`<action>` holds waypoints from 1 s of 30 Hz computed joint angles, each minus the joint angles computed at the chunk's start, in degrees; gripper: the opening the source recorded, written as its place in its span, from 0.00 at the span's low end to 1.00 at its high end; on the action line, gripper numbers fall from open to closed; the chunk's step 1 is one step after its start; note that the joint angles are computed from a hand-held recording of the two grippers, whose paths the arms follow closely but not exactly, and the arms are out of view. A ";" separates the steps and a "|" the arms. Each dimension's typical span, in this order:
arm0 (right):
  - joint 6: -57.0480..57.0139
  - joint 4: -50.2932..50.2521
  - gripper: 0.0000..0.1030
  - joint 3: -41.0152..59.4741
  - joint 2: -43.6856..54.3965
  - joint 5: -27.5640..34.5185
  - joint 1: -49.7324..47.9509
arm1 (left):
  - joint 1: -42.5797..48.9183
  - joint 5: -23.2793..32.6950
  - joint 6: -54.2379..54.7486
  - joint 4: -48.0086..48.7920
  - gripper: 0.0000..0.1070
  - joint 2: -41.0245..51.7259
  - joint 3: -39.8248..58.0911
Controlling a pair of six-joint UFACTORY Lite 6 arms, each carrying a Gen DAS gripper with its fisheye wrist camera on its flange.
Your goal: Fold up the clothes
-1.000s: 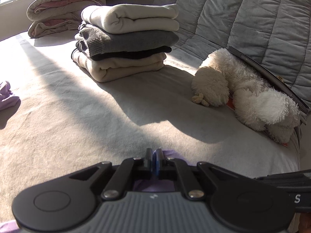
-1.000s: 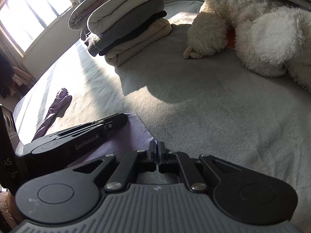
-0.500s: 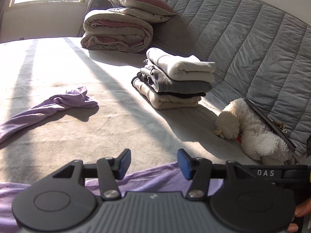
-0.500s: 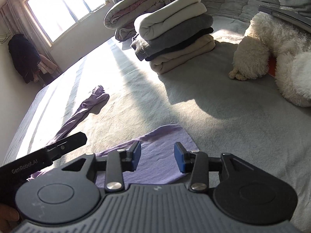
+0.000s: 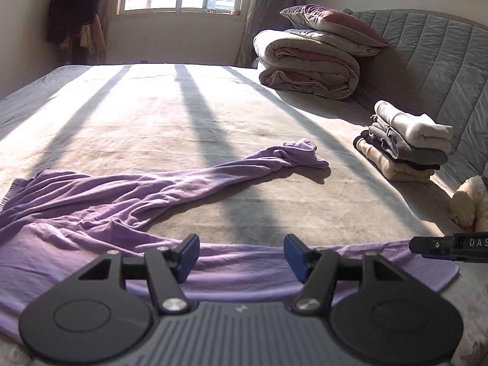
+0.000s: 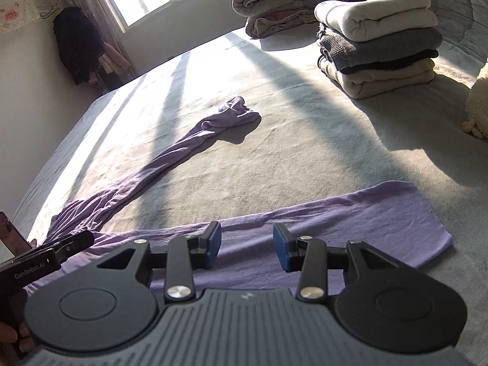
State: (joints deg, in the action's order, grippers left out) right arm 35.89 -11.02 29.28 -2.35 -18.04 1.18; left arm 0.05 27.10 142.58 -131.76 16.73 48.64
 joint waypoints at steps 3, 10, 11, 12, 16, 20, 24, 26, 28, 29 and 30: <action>-9.04 10.54 0.42 3.35 4.41 0.13 5.67 | 5.75 -1.38 1.88 -0.08 0.61 1.25 0.90; -25.68 27.33 0.42 13.41 16.78 0.67 18.94 | 20.14 0.88 3.58 0.97 0.61 9.37 7.14; -26.96 28.27 0.42 14.58 18.07 0.51 20.49 | 21.67 0.58 2.84 1.50 0.61 10.79 8.71; -27.81 28.58 0.42 15.85 19.34 0.39 21.98 | 23.32 1.15 1.32 3.11 0.61 11.74 9.74; -26.68 22.60 0.42 21.58 24.20 -0.85 26.91 | 30.10 4.26 5.07 1.33 0.62 15.05 11.24; -24.76 13.56 0.42 28.15 29.36 -3.35 30.55 | 37.58 6.31 7.24 0.89 0.62 20.49 15.73; -19.22 2.12 0.42 31.08 33.19 -6.65 32.85 | 42.31 5.31 -3.90 9.49 0.57 27.55 24.70; -18.66 -1.44 0.42 31.12 34.30 -7.96 33.72 | 44.02 7.32 -11.94 14.75 0.55 29.47 27.55; -19.33 -4.84 0.42 31.23 35.21 -7.80 34.53 | 44.50 8.41 -19.93 19.88 0.55 30.75 30.28; -20.53 -5.27 0.42 31.18 35.48 -7.89 34.83 | 44.52 8.78 -23.15 21.87 0.55 31.59 31.72; -21.91 -5.31 0.42 31.23 35.79 -7.88 35.15 | 44.54 9.21 -26.32 23.79 0.54 32.44 33.19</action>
State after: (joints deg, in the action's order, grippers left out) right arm 13.98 -16.33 60.50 33.45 -25.91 36.33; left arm 44.59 36.31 116.26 -107.97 49.17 81.83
